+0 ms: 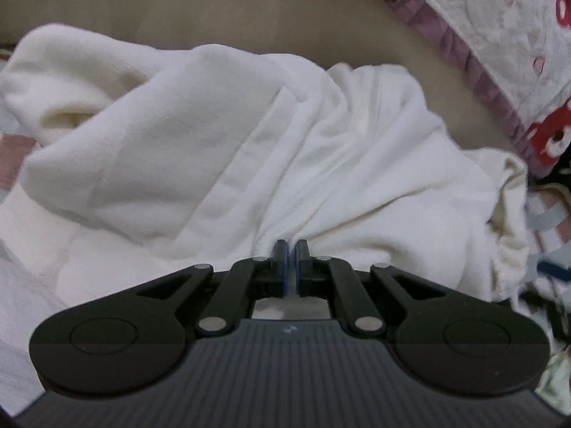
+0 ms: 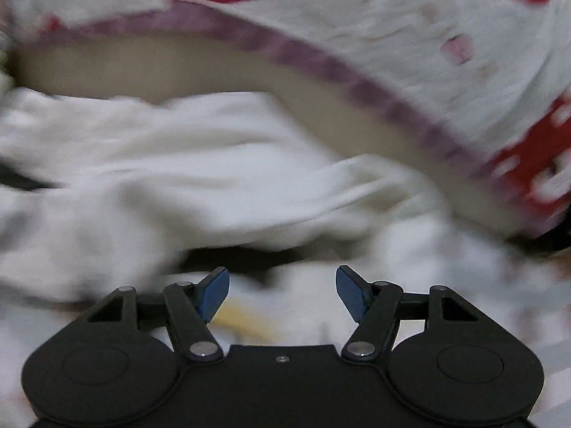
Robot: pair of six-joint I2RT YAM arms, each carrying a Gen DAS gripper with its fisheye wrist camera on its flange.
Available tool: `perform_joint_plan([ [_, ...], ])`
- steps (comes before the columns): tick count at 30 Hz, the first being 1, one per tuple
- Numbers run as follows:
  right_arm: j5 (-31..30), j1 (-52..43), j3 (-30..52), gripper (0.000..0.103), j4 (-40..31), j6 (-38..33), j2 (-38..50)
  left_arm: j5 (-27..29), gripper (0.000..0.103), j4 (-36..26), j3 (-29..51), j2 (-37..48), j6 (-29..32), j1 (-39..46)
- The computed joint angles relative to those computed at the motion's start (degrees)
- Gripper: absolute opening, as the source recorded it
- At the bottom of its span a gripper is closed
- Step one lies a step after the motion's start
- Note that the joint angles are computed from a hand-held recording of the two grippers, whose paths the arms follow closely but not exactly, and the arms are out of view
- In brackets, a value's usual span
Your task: Fold clothes
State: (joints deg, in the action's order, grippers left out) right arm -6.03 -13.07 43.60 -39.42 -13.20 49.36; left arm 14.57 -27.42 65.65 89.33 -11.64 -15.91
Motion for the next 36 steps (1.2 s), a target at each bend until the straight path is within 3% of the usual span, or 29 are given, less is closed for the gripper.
perform_joint_plan([
  [2,-4.27,3.95,-3.79,0.078,-1.3,4.96,-5.13,-2.06,0.003,0.22,-1.13,-1.12,1.48,-0.88],
  [5,-1.15,13.41,-7.48,0.08,0.31,11.01,-8.13,-6.49,0.003,0.22,-0.09,0.36,4.29,-3.52],
  [7,2.63,21.57,-7.95,0.08,-0.07,9.05,-7.27,-9.85,0.003,0.37,2.02,3.57,6.58,-5.38],
  [10,14.78,37.22,-8.01,0.08,0.26,6.24,-3.74,-8.57,0.002,0.35,2.93,5.02,6.14,-5.49],
  [13,20.86,45.01,-8.4,0.079,4.02,6.24,-0.63,-4.82,0.003,-0.91,3.33,4.27,6.19,-3.39],
  [15,23.62,47.04,-8.31,0.08,7.67,6.44,2.59,-0.94,0.003,-2.02,3.91,4.37,4.55,-1.54],
  [18,30.19,50.49,-9.1,0.08,13.53,12.57,10.09,3.94,0.003,-2.48,4.3,4.98,2.15,1.04],
  [22,34.5,52.12,-9.18,0.079,22.63,14.07,15.81,4.89,0.003,-2.41,3.56,4.23,1.71,2.06],
  [24,38.68,52.85,-8.7,0.071,26.15,15.37,17.2,4.9,0.002,-2.14,2.53,3.18,2.16,2.1],
  [26,40.03,52.26,-8.96,0.046,29.56,17.07,17.13,4.95,0.002,-1.75,1.17,1.82,2.76,2.01],
  [27,40.71,52.02,-8.73,0.021,30.45,18.27,17.31,4.98,0.002,-1.57,0.5,1.14,3.07,1.96],
  [28,41.82,52.16,-7.96,0.012,29.77,20.17,17.71,5.22,0.002,-1.51,-0.21,0.33,3.43,2.01],
  [31,47.65,55.22,-7.51,0.01,27.7,25.71,17.16,8.61,0.003,-3.41,-1.49,-2.85,5.58,2.74],
  [36,56.13,64.12,-6.62,0.008,11.05,40.94,11.33,13.94,0.005,-7.95,-0.03,-5.97,9.8,2.36],
])
